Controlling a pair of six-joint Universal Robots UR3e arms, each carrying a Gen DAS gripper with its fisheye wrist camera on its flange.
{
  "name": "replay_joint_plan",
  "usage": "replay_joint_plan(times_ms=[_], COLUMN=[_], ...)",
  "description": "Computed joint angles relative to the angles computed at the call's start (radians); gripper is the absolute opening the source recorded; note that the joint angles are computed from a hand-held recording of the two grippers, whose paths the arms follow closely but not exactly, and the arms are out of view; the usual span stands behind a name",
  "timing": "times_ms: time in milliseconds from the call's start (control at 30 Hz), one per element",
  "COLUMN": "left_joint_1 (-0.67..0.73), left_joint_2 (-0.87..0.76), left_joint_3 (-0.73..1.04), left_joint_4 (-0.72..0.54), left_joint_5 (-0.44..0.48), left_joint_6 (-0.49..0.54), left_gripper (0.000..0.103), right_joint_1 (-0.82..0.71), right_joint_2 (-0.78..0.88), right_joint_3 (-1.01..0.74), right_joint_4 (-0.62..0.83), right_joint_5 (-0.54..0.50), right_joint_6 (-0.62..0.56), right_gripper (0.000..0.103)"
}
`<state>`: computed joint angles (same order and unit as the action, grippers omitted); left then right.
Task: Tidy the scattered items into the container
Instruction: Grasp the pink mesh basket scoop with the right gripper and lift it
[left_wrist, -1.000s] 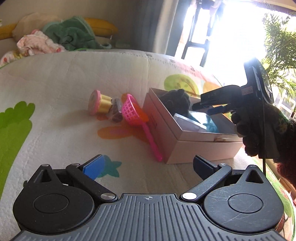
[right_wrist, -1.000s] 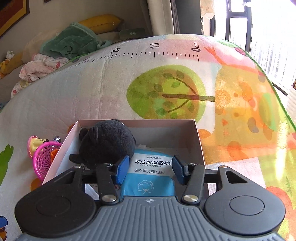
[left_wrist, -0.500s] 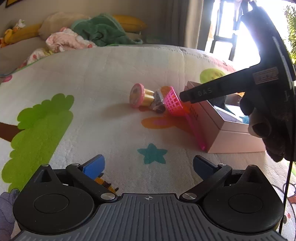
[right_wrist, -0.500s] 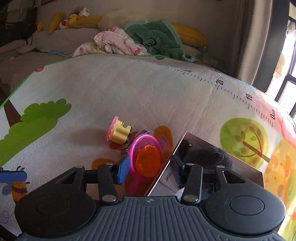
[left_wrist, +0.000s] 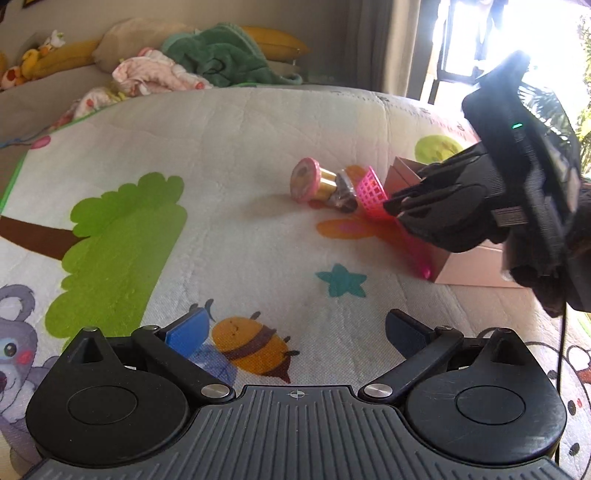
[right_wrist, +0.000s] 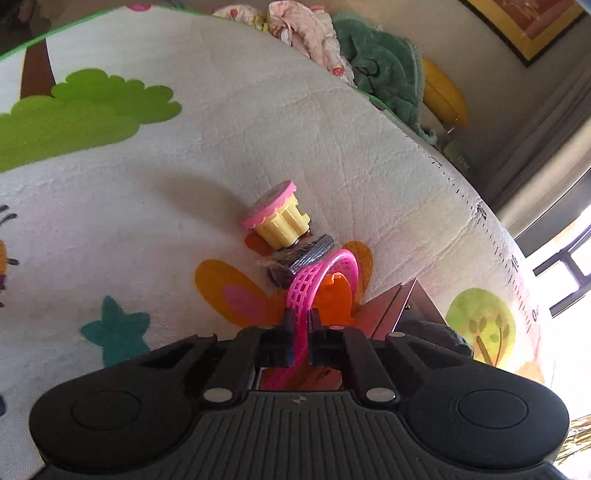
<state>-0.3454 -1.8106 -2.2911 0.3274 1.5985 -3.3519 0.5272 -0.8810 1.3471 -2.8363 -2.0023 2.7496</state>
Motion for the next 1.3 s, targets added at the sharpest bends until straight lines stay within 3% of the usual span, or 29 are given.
replay_joint_plan(times_ms=[233,300,400,500,633,700,767,867,900,967,1000,1100,1300], left_joint_1=[0.003,-0.006,-0.043,-0.063,-0.072,-0.066,-0.053,-0.026,-0.019,-0.001,0.006,0.019,0.029], left_joint_2=[0.04,0.029,-0.01,-0.017,-0.006,-0.006,-0.006,-0.009,-0.012,-0.013,-0.011,0.003,0.051], left_joint_3=[-0.018,-0.002,0.028,0.037,0.065,0.071,0.068,0.056,0.054,0.045,0.042,0.018,-0.023], left_joint_4=[-0.051,-0.052,-0.034,-0.046,-0.082,-0.074,-0.062,-0.053,-0.052,-0.057,-0.063,-0.053,-0.077], left_joint_5=[-0.001,-0.002,0.031,0.038,0.028,0.01,-0.015,-0.049,-0.055,-0.068,-0.073,-0.076,-0.073], left_joint_6=[-0.04,-0.043,-0.06,-0.078,-0.039,-0.015,-0.006,-0.008,-0.01,-0.016,-0.021,-0.028,-0.025], left_gripper=[0.103,0.103,0.103,0.103,0.103,0.103,0.103,0.103,0.103,0.103,0.103,0.103,0.103], right_joint_1=[-0.108,-0.1,-0.046,-0.061,-0.061,-0.045,-0.029,-0.033,-0.025,-0.012,-0.009,-0.019,-0.099], right_joint_2=[-0.51,-0.563,-0.499,-0.406,-0.186,-0.028,0.131,0.305,0.345,0.364,0.369,0.259,-0.273], right_joint_3=[0.56,0.636,0.628,0.457,0.041,-0.169,-0.378,-0.691,-0.753,-0.769,-0.777,-0.574,0.055], right_joint_4=[-0.122,-0.162,-0.253,-0.139,0.176,0.254,0.34,0.62,0.65,0.642,0.652,0.518,0.306], right_joint_5=[0.365,0.333,0.183,0.181,0.164,0.101,0.017,-0.007,-0.032,-0.058,-0.069,-0.026,0.311], right_joint_6=[0.181,0.163,0.083,0.075,0.11,0.061,-0.005,-0.01,-0.027,-0.08,-0.073,-0.055,0.122], right_gripper=[0.004,0.004,0.008,0.024,0.043,0.045,0.045,0.042,0.039,0.019,0.015,0.009,0.006])
